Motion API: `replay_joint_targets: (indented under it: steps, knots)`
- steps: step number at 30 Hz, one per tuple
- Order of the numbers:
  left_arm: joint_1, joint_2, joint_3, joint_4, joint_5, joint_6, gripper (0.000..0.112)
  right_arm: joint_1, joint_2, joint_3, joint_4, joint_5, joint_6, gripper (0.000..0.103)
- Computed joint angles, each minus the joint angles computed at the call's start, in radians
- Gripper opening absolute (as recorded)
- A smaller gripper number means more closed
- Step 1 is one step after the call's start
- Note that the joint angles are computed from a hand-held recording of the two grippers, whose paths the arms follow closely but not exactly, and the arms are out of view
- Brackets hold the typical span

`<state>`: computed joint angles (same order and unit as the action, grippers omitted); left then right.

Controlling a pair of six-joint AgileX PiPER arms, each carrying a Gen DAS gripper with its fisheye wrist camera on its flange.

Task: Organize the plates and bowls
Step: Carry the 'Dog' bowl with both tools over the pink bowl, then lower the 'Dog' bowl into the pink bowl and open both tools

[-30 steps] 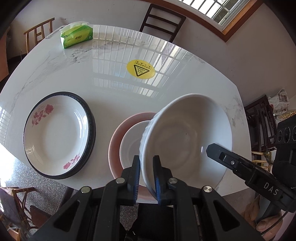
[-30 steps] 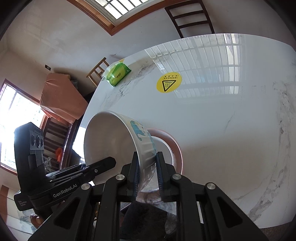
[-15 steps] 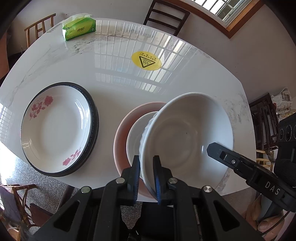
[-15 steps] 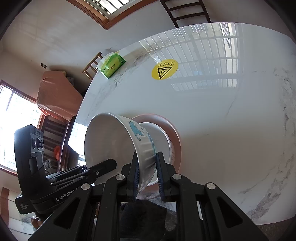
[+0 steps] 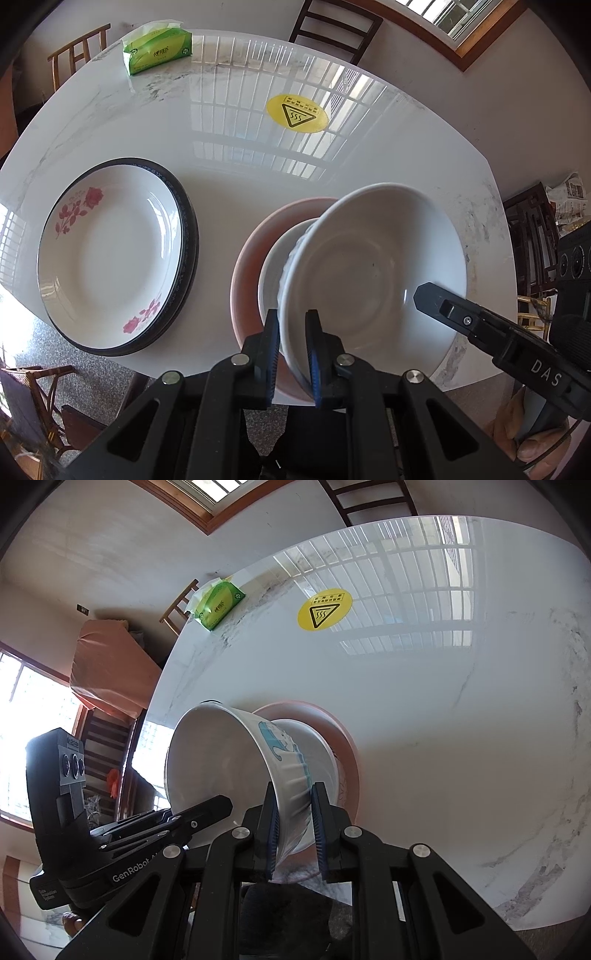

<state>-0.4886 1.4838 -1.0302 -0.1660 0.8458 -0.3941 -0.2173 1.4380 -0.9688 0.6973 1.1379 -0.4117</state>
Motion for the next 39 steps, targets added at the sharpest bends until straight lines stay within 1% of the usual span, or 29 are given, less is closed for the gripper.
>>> replay_joint_targets:
  steps: [9,11,15,16,19,21,23,24,25,28,30,32,34,35,37,38,39]
  knots:
    - [-0.019,0.024,-0.026,0.02,0.016,-0.023,0.014,0.012,0.019,0.004,-0.001,-0.009,0.006,0.017]
    - [-0.036,0.032,-0.036,0.05,0.021,-0.05,0.015,0.018,0.021,0.003,-0.006,-0.012,0.009,0.016]
    - [-0.052,0.037,-0.044,0.065,0.015,-0.048,0.033,0.036,0.024,0.003,-0.014,-0.026,0.022,0.016]
    - [-0.058,0.03,-0.039,0.075,0.002,-0.054,0.033,0.04,0.024,0.004,-0.018,-0.032,0.028,0.018]
    - [-0.084,0.014,-0.034,0.13,-0.014,-0.083,0.034,0.043,0.023,0.009,-0.019,-0.047,0.031,0.02]
    - [-0.102,-0.01,-0.013,0.173,-0.045,-0.104,0.034,0.038,0.009,0.016,-0.012,-0.059,0.013,0.02]
    - [-0.16,-0.051,0.02,0.333,-0.074,-0.221,0.034,0.023,-0.006,0.025,0.005,-0.058,-0.004,0.02]
    - [-0.183,-0.073,0.04,0.399,-0.09,-0.272,0.034,0.008,-0.021,0.037,0.024,-0.059,-0.03,0.02]
    - [-0.189,-0.103,0.075,0.436,-0.12,-0.297,0.035,-0.007,-0.045,0.054,0.045,-0.066,-0.057,0.02]
    - [-0.167,-0.189,0.173,0.481,-0.195,-0.355,0.037,-0.042,-0.141,0.13,0.094,-0.116,-0.138,0.02]
    - [-0.116,-0.236,0.231,0.427,-0.242,-0.317,0.038,-0.055,-0.215,0.198,0.123,-0.162,-0.191,0.022]
    - [-0.069,-0.263,0.272,0.353,-0.269,-0.246,0.038,-0.022,-0.301,0.27,0.106,-0.247,-0.204,0.026]
    - [-0.048,-0.27,0.293,0.321,-0.274,-0.211,0.038,0.004,-0.383,0.339,0.082,-0.321,-0.201,0.029]
    - [-0.038,-0.276,0.302,0.303,-0.271,-0.19,0.038,0.004,-0.42,0.373,0.086,-0.341,-0.206,0.029]
    - [-0.022,-0.291,0.321,0.279,-0.272,-0.168,0.038,-0.043,-0.468,0.423,0.126,-0.328,-0.256,0.029]
    - [-0.025,-0.297,0.33,0.297,-0.273,-0.187,0.038,-0.072,-0.481,0.439,0.147,-0.311,-0.279,0.03]
    - [-0.045,-0.304,0.336,0.347,-0.261,-0.241,0.038,-0.102,-0.487,0.45,0.162,-0.292,-0.299,0.031]
